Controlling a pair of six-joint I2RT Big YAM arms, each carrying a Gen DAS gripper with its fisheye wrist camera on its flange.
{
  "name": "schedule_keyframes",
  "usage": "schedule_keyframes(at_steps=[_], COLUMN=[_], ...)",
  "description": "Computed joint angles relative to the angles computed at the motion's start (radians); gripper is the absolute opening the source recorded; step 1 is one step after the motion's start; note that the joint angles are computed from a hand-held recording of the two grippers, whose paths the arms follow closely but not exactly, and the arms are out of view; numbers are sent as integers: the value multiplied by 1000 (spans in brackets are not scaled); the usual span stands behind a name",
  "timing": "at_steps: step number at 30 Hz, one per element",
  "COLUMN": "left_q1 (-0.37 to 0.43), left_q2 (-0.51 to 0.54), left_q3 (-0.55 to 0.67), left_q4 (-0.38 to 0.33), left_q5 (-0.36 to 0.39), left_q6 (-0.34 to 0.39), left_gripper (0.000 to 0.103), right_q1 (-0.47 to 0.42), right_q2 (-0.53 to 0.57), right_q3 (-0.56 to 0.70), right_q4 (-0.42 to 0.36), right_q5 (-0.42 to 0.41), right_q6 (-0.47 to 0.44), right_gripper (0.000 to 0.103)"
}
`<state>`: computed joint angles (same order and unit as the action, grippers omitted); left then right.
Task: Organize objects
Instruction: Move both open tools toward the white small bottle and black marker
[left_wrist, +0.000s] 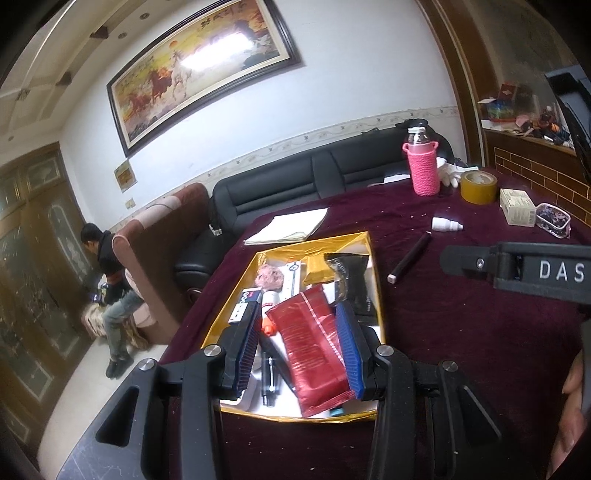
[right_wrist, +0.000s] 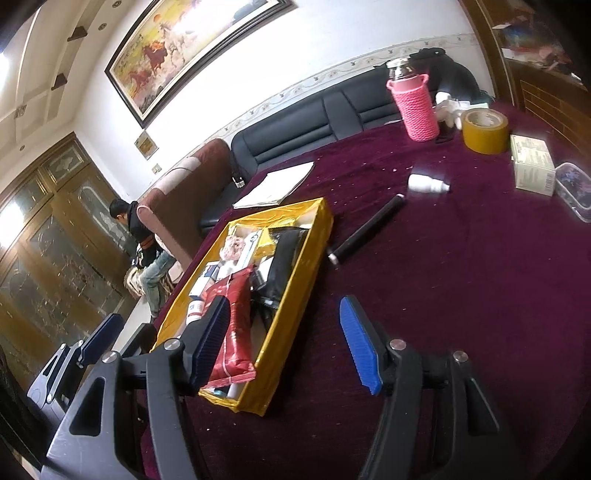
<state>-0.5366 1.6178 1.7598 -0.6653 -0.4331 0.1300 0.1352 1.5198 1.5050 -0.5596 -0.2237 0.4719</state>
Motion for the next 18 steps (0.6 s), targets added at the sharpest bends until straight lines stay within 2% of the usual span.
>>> schedule_keyframes(at_steps=[9, 13, 15, 16, 17, 18], left_q1=[-43, -60, -59, -55, -45, -38], left_q2=[27, 52, 83, 106, 153, 189], left_q3=[35, 70, 127, 173, 268, 338], left_q4=[-12, -38, -105, -155, -248, -304], left_q5=[-47, -57, -9, 32, 113, 163], left_q6=[37, 51, 44, 34, 21, 11], left_gripper=[37, 37, 39, 39, 39, 39], right_q1=[-55, -78, -96, -108, -118, -128], right_q2=[-3, 7, 24, 47, 70, 99], right_q3=[-10, 11, 44, 88, 132, 181], right_q4=[8, -14, -46, -94, -146, -205], right_q5=[-41, -61, -96, -114, -113, -103], right_q6=[11, 9, 9, -3, -18, -33], right_gripper=[61, 61, 61, 63, 65, 68])
